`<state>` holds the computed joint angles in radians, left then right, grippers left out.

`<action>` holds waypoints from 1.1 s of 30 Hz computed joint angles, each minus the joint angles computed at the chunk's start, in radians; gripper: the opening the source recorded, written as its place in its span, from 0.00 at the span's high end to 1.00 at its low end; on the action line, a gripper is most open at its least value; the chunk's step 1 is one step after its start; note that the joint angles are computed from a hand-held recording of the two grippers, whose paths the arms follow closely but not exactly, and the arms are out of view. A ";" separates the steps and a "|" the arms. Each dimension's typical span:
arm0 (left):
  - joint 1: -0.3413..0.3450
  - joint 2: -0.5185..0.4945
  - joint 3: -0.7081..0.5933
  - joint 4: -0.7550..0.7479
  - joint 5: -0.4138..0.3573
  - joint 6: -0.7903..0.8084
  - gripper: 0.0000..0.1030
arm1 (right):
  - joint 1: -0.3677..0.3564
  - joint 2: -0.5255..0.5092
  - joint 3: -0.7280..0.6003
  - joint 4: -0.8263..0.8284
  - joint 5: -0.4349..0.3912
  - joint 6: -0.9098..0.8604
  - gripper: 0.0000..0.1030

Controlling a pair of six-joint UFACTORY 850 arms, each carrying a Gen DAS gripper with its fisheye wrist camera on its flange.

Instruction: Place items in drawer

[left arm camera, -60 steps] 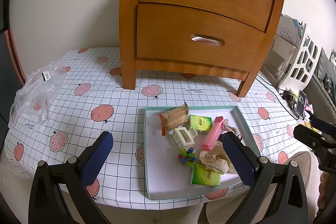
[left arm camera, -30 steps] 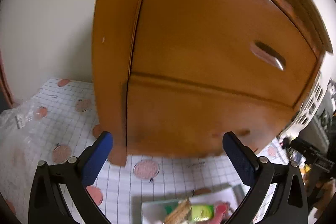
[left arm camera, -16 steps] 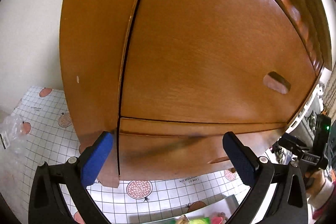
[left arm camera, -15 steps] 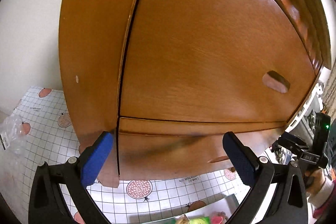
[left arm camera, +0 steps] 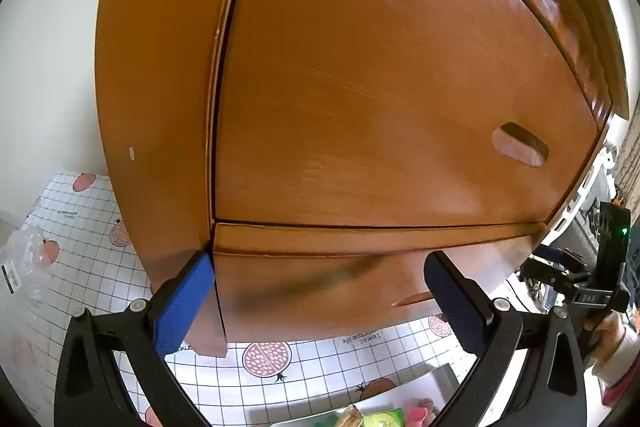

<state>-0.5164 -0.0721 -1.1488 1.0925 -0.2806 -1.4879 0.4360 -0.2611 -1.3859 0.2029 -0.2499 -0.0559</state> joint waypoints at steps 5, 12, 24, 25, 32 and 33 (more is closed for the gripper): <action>-0.003 0.011 0.012 -0.026 -0.001 0.044 0.00 | 0.003 0.006 0.017 0.012 0.009 -0.019 0.00; -0.030 0.089 0.092 0.032 -0.011 -0.045 0.00 | 0.018 0.084 0.105 -0.073 0.032 0.066 0.00; -0.114 0.192 0.174 0.056 -0.075 -0.114 0.00 | 0.051 0.206 0.251 -0.258 0.066 0.287 0.00; -0.114 0.197 0.175 0.046 -0.076 -0.107 0.00 | 0.051 0.216 0.256 -0.260 0.061 0.292 0.00; -0.136 0.202 0.189 0.012 -0.138 -0.099 0.00 | 0.083 0.216 0.259 -0.467 0.035 0.541 0.00; -0.149 0.205 0.188 0.033 -0.167 -0.127 0.00 | 0.086 0.220 0.259 -0.493 0.024 0.592 0.00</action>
<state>-0.6653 0.1325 -0.9605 1.1259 -0.4478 -1.6149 0.5219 -0.0414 -1.1267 -0.2900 -0.2257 0.5366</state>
